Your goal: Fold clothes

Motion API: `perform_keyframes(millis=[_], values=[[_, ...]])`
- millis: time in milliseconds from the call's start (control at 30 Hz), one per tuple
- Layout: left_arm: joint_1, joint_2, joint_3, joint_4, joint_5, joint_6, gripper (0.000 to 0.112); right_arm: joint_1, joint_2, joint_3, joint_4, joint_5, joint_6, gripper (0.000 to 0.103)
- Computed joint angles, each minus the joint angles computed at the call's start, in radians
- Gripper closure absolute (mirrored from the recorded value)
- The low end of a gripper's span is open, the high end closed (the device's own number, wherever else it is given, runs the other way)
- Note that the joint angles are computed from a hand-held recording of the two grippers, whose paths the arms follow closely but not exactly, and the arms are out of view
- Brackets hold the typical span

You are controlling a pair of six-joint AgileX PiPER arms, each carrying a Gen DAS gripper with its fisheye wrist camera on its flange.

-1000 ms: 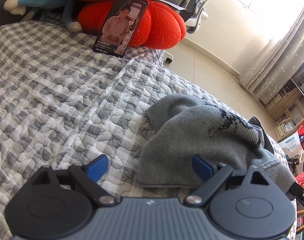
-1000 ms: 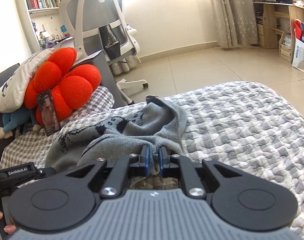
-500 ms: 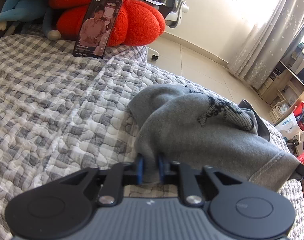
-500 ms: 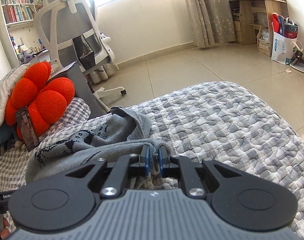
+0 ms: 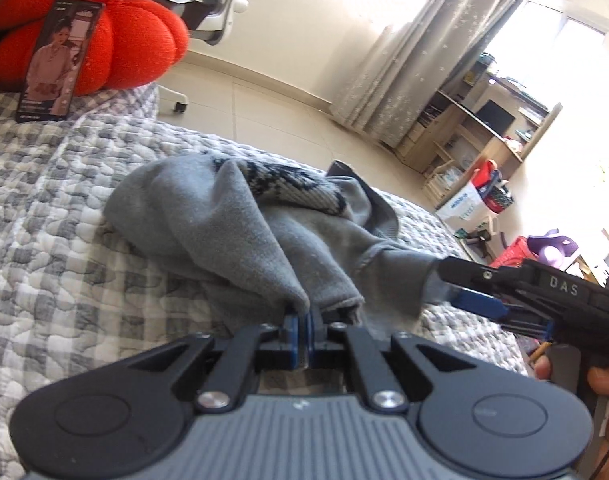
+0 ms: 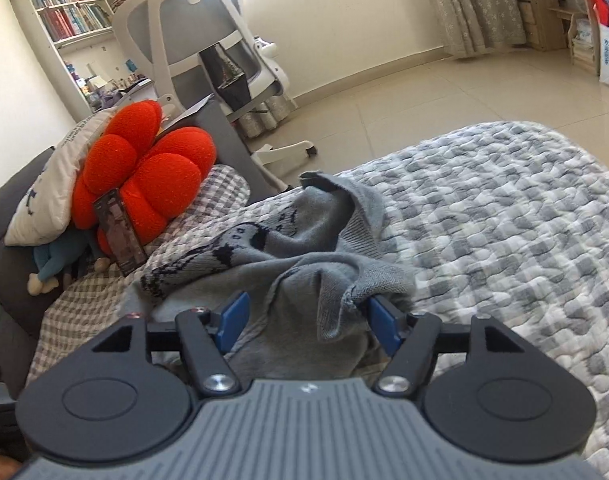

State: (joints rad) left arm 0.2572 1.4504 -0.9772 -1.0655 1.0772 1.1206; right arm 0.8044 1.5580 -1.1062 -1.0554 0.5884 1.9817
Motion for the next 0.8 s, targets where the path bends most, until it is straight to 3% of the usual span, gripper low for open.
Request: perform_keyframes(millis=[67,167,300,400,467,500,533,567,667,733,800], values=[[0.005,-0.005,0.009,-0.027,0.053,0.054,0.109,-0.034,-0.021,0.034,0.006,-0.142,0.045,0.034],[-0.008,-0.022,0.024,-0.043,0.098,0.113,0.109,-0.076,-0.038,0.067,0.035,-0.291,0.086,0.034],[-0.057,-0.046,0.047,-0.038,0.119,0.173,0.109,-0.117,-0.056,0.102,0.094,-0.406,0.101,0.034],[-0.089,-0.058,0.06,-0.027,0.122,0.201,0.109,-0.127,-0.064,0.117,0.137,-0.44,0.094,0.035],[-0.101,-0.068,0.066,-0.019,0.112,0.209,0.109,-0.124,-0.062,0.11,0.197,-0.429,0.035,0.056],[-0.104,-0.069,0.065,-0.011,0.106,0.208,0.108,-0.119,-0.059,0.101,0.238,-0.41,-0.01,0.076],[-0.105,-0.067,0.06,0.001,0.101,0.202,0.107,-0.11,-0.056,0.09,0.256,-0.378,-0.035,0.088],[-0.108,-0.065,0.057,0.012,0.094,0.197,0.106,-0.099,-0.056,0.083,0.235,-0.347,-0.025,0.093],[-0.112,-0.076,0.054,0.045,0.076,0.189,0.093,-0.063,-0.057,0.066,0.171,-0.251,0.009,0.096],[-0.102,-0.083,0.054,0.042,0.088,0.204,0.068,-0.032,-0.067,0.064,0.094,-0.166,0.062,0.096],[-0.075,-0.088,0.055,0.023,0.117,0.237,0.057,-0.013,-0.069,0.055,0.077,-0.076,0.046,0.096]])
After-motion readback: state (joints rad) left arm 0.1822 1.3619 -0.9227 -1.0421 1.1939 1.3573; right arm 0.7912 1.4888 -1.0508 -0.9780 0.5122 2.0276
